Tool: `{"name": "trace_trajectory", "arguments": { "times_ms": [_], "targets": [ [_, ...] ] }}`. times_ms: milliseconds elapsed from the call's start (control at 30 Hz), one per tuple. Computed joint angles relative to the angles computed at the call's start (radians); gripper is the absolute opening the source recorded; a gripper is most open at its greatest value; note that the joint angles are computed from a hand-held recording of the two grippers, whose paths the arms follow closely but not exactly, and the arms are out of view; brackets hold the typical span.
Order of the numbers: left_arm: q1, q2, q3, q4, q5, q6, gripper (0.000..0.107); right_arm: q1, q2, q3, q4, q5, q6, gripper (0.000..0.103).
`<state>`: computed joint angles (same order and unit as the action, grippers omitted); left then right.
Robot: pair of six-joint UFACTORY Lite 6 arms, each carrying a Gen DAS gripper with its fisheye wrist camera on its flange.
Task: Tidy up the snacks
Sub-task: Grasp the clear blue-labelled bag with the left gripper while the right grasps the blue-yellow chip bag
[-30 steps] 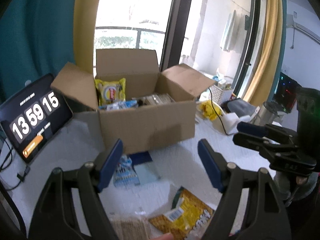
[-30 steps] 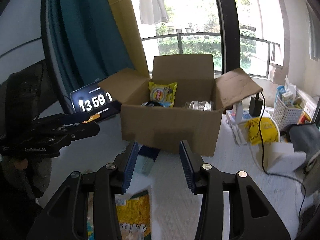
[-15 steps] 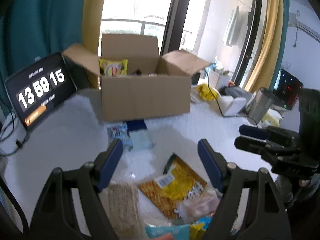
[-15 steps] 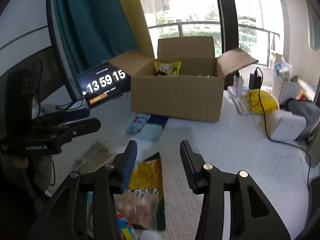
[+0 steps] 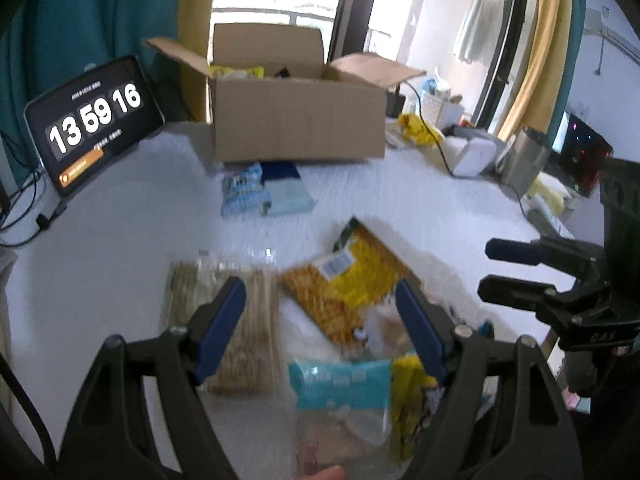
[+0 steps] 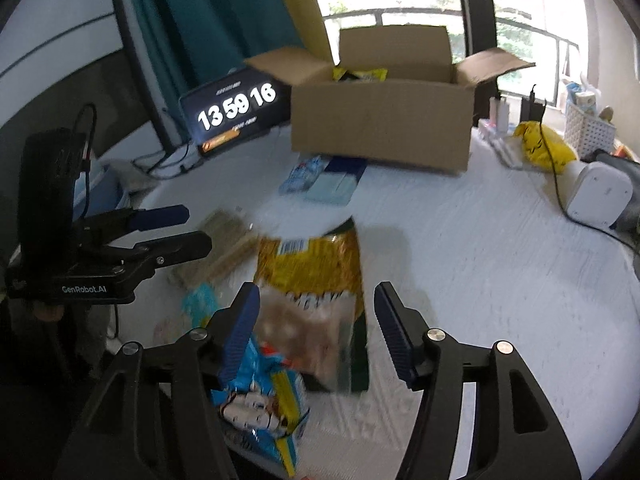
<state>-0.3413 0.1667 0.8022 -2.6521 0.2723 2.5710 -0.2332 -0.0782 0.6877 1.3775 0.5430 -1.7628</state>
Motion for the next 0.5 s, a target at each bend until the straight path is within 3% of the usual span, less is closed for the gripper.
{"name": "trace_trajectory", "arguments": {
  "times_ms": [100,500],
  "targets": [
    [-0.018,-0.006,-0.036,-0.091,-0.004,0.104,0.079,0.010,-0.012,-0.035,-0.023,-0.003,-0.007,0.065],
    [-0.019,0.009,-0.125,0.001,0.033,0.039,0.079,0.045,-0.007,-0.136,-0.068,0.012,-0.014,0.069]
  ]
}}
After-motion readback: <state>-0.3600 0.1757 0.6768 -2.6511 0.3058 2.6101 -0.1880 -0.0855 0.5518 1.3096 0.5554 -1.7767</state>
